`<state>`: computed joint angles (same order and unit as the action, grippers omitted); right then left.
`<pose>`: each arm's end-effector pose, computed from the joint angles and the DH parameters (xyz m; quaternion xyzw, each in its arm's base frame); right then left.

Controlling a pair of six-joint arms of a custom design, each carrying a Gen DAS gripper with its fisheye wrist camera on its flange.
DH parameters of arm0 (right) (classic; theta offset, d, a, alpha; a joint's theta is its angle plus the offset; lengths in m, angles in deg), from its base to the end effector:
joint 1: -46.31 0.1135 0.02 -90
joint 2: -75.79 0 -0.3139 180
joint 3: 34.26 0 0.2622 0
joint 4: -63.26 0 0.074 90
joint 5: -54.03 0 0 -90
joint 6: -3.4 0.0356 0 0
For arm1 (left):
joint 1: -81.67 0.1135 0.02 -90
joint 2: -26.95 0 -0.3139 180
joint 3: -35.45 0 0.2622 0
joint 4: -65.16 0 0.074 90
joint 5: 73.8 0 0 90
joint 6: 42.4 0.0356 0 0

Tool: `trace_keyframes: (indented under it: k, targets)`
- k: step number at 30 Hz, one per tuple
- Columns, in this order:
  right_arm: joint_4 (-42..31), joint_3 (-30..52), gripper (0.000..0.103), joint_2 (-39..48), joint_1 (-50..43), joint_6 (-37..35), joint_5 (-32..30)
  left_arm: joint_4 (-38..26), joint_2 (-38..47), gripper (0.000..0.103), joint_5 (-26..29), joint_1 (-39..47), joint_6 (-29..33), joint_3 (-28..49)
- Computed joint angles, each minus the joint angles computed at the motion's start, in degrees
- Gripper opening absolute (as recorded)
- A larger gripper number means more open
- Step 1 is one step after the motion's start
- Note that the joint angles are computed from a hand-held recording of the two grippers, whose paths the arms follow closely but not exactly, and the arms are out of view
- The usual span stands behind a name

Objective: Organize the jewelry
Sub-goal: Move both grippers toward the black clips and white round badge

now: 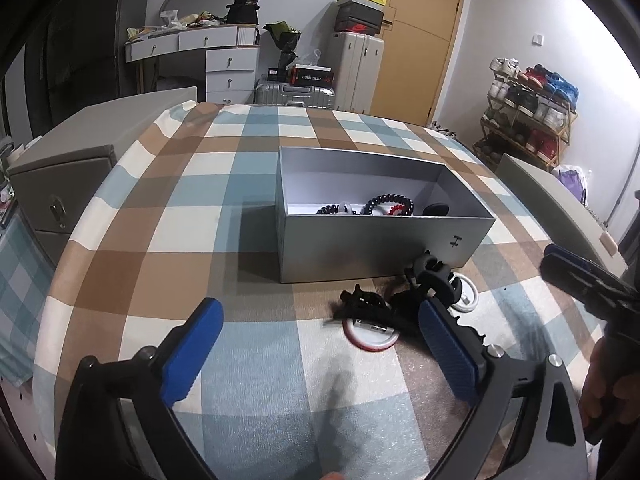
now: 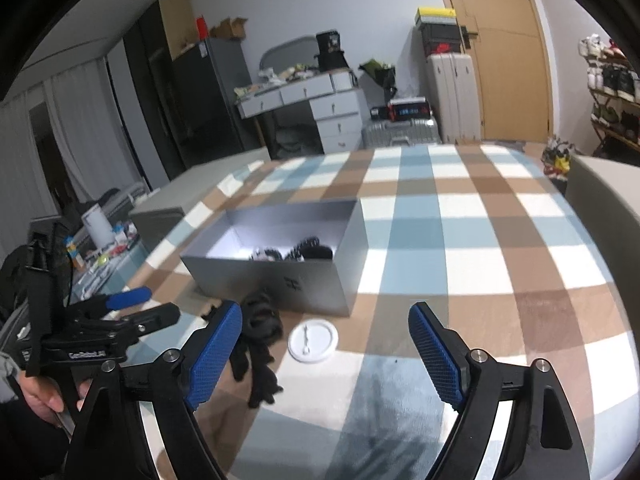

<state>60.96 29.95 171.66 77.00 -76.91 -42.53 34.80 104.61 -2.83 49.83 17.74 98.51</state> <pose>0.3127 0.1903 0.2270 -0.1870 0.8617 0.2093 0.4228 0.2464 -0.1393 0.2780 -0.0476 0.9120 -0.0626 0.4026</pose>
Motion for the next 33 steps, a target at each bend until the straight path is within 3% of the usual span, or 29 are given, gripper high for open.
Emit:
trace_keyframes:
  k: [10,20,33]
  targets:
    - [-7.29,6.09,0.085,6.18,1.31,-3.91,0.44,2.13,1.12,0.097,1.4,1.92,0.63,-1.05]
    - [-12.58,10.27,0.068,9.29,2.44,-7.23,1.37,3.03,0.88,0.097,1.2,3.07,2.36,-0.94]
    - [-17.3,14.88,0.052,12.27,4.78,-10.94,4.8,4.98,0.86,0.097,5.8,4.65,3.21,-1.88]
